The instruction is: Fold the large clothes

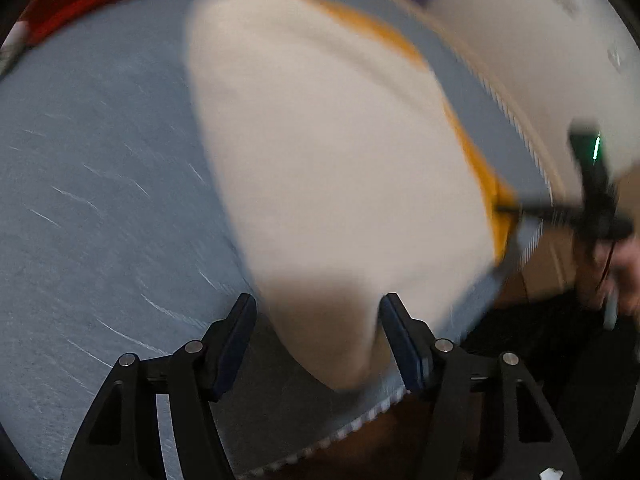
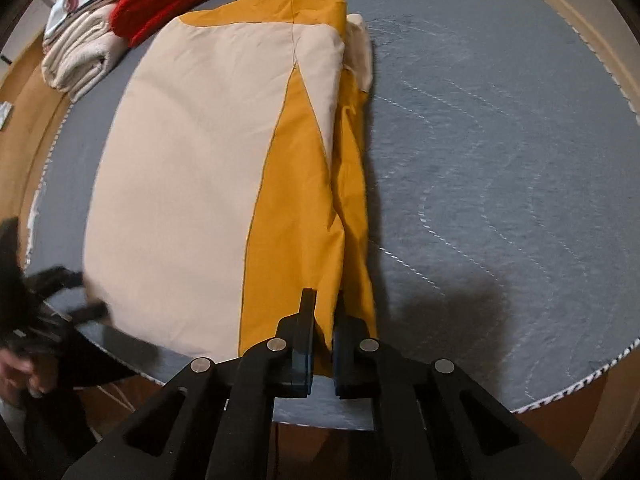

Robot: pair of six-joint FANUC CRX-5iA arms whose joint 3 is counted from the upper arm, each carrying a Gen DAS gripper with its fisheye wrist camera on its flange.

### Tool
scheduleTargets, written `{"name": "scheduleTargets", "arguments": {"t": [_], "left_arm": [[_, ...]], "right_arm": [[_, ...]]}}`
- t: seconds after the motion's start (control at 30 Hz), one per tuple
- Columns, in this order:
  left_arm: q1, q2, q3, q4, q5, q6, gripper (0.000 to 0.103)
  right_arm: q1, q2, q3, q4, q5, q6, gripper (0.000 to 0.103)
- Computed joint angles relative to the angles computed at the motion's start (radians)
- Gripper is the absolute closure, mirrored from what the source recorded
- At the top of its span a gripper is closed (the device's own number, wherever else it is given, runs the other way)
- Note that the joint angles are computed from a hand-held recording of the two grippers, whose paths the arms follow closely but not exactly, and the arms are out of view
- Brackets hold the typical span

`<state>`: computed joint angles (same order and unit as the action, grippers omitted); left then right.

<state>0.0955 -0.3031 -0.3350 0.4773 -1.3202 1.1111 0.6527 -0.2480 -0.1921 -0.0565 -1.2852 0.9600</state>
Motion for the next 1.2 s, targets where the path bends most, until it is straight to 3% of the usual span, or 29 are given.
{"name": "scheduleTargets", "arguments": {"t": [0.13, 0.27, 0.33, 0.43, 0.47, 0.53, 0.57, 0.73, 0.87, 1.13, 1.2], "left_arm": [[0.052, 0.005, -0.019, 0.09, 0.084, 0.008, 0.051], [-0.048, 0.096, 0.068, -0.107, 0.041, 0.103, 0.047], [-0.013, 0.105, 0.075, -0.054, 0.022, 0.138, 0.049], [0.037, 0.093, 0.07, 0.036, 0.042, 0.117, 0.048], [0.046, 0.098, 0.073, 0.05, 0.047, 0.109, 0.046], [0.061, 0.131, 0.085, 0.08, 0.048, 0.113, 0.035], [0.065, 0.146, 0.084, 0.094, 0.042, 0.121, 0.034], [0.069, 0.252, 0.089, 0.166, 0.031, 0.167, 0.031], [0.067, 0.307, 0.057, 0.248, 0.064, 0.168, 0.02], [0.04, 0.375, 0.002, 0.412, 0.132, 0.132, 0.016], [0.031, 0.39, -0.009, 0.449, 0.149, 0.116, 0.016]], "right_arm": [[0.02, 0.015, -0.002, 0.028, -0.023, -0.005, 0.098], [0.045, 0.057, 0.023, 0.055, -0.044, -0.006, 0.096], [0.037, 0.06, 0.035, 0.06, -0.047, -0.016, 0.09], [0.113, 0.03, -0.005, 0.26, 0.045, -0.154, 0.082], [0.126, 0.012, -0.024, 0.312, 0.082, -0.185, 0.075], [0.122, 0.002, -0.032, 0.345, 0.132, -0.22, 0.045], [0.106, 0.016, -0.018, 0.326, 0.141, -0.222, 0.03], [-0.019, 0.143, 0.095, 0.111, 0.133, -0.119, 0.029], [-0.078, 0.218, 0.146, -0.015, 0.107, -0.056, 0.029], [-0.118, 0.291, 0.168, -0.088, 0.133, 0.011, 0.031], [-0.128, 0.3, 0.174, -0.104, 0.146, 0.027, 0.04]]}}
